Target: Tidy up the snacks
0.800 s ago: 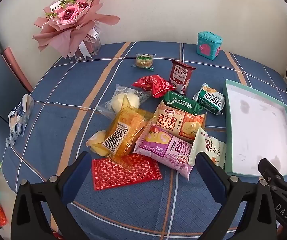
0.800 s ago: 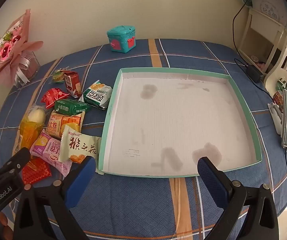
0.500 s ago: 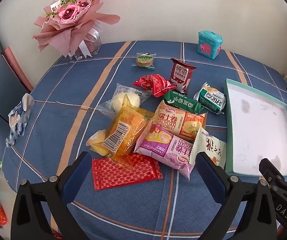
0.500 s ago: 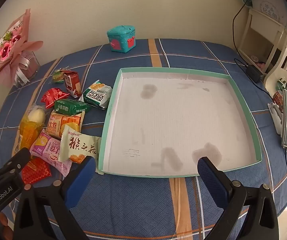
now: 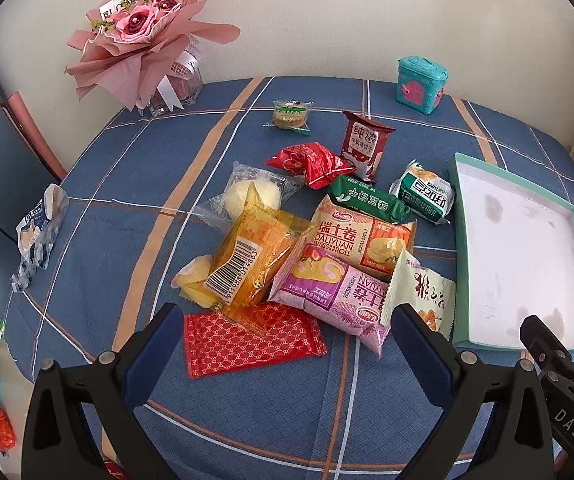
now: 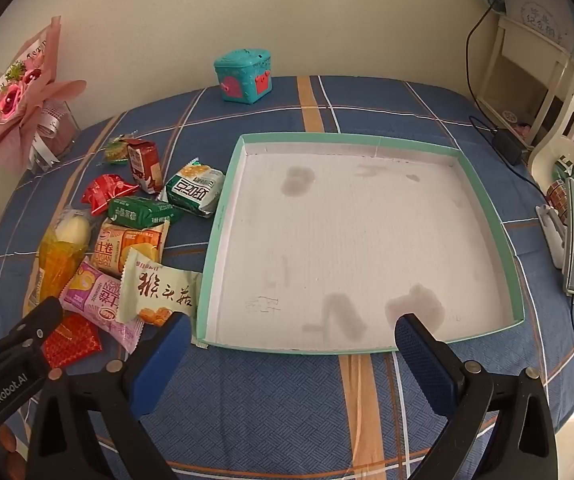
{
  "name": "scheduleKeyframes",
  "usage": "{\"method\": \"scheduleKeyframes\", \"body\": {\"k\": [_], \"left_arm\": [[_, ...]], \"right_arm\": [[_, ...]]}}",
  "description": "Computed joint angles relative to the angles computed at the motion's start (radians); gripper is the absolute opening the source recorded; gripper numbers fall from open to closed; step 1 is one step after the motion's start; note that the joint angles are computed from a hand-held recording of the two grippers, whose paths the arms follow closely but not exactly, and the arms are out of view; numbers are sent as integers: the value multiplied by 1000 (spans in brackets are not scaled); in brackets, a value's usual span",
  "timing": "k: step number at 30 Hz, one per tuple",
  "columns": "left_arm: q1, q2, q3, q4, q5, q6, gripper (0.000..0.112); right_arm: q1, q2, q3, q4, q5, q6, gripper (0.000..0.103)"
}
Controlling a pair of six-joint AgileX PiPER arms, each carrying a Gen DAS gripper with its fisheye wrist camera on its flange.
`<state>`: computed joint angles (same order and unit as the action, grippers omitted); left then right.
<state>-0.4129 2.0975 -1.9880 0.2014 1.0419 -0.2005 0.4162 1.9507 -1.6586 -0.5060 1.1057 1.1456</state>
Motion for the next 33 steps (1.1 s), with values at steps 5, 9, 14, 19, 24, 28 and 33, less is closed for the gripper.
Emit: {"method": "scheduleKeyframes", "body": {"k": [5, 9, 14, 19, 24, 28, 33], "left_arm": [[1, 1, -1, 0, 2, 1, 103], [2, 1, -3, -1, 7, 1, 103], [2, 8, -18, 0, 22, 2, 103], [2, 12, -26, 1, 31, 0, 103], [3, 10, -22, 1, 27, 1, 103], [5, 9, -16, 0, 24, 0, 103], [5, 8, -15, 0, 23, 0, 103]], "right_arm": [[0, 1, -2, 1, 0, -1, 103], [0, 1, -2, 1, 1, 0, 103], [0, 1, -2, 2, 1, -1, 103], [0, 1, -2, 2, 2, 0, 103], [1, 1, -2, 1, 2, 0, 103], [1, 1, -2, 2, 2, 0, 103], [0, 1, -2, 3, 1, -1, 103]]}}
